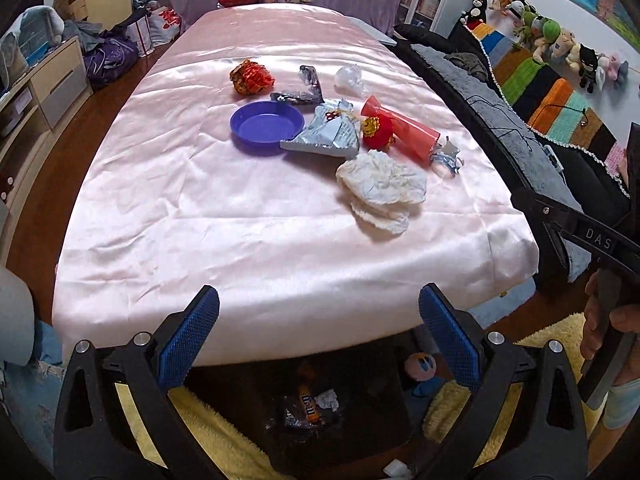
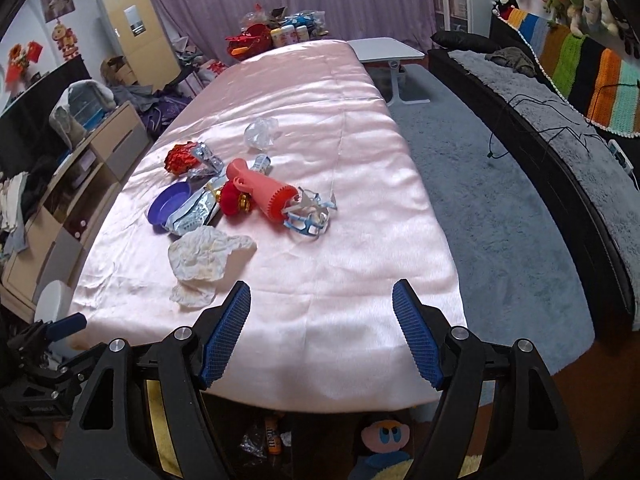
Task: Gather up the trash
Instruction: 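Grasp the blue-white plastic clip with the right tool while the left tool grasps the white tissue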
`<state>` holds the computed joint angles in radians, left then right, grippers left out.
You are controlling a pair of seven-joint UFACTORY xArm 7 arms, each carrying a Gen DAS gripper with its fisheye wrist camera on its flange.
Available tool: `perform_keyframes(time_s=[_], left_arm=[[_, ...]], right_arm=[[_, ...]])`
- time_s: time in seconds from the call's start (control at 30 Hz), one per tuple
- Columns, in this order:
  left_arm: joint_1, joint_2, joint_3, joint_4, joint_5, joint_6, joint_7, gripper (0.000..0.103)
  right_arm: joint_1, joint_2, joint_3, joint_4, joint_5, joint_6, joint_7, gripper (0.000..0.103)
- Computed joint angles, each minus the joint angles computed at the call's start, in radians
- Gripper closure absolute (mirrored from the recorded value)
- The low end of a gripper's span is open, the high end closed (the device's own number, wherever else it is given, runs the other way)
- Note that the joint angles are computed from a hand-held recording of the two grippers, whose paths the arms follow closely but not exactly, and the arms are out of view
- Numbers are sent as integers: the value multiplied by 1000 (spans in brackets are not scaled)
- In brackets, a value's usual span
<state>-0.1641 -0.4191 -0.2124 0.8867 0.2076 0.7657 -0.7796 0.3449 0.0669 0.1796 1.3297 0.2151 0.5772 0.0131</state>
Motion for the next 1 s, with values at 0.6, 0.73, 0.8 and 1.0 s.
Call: perform_keyframes(time_s=[0.6, 0.73, 0.8, 1.0], left_arm=[[-30, 346, 75, 256, 3, -65, 94, 21], [-38, 384, 89, 284, -18, -64, 121, 33], [-40, 397, 95, 292, -25, -63, 131, 38], [-44, 410, 101, 311, 22, -44, 110, 61]], right_arm=[[22, 310, 14, 355, -58, 111, -79, 57], [34, 351, 7, 405, -79, 136, -84, 60], [33, 364, 8, 418, -79, 146, -95, 66], [31, 366, 10, 413, -82, 141, -122, 85]])
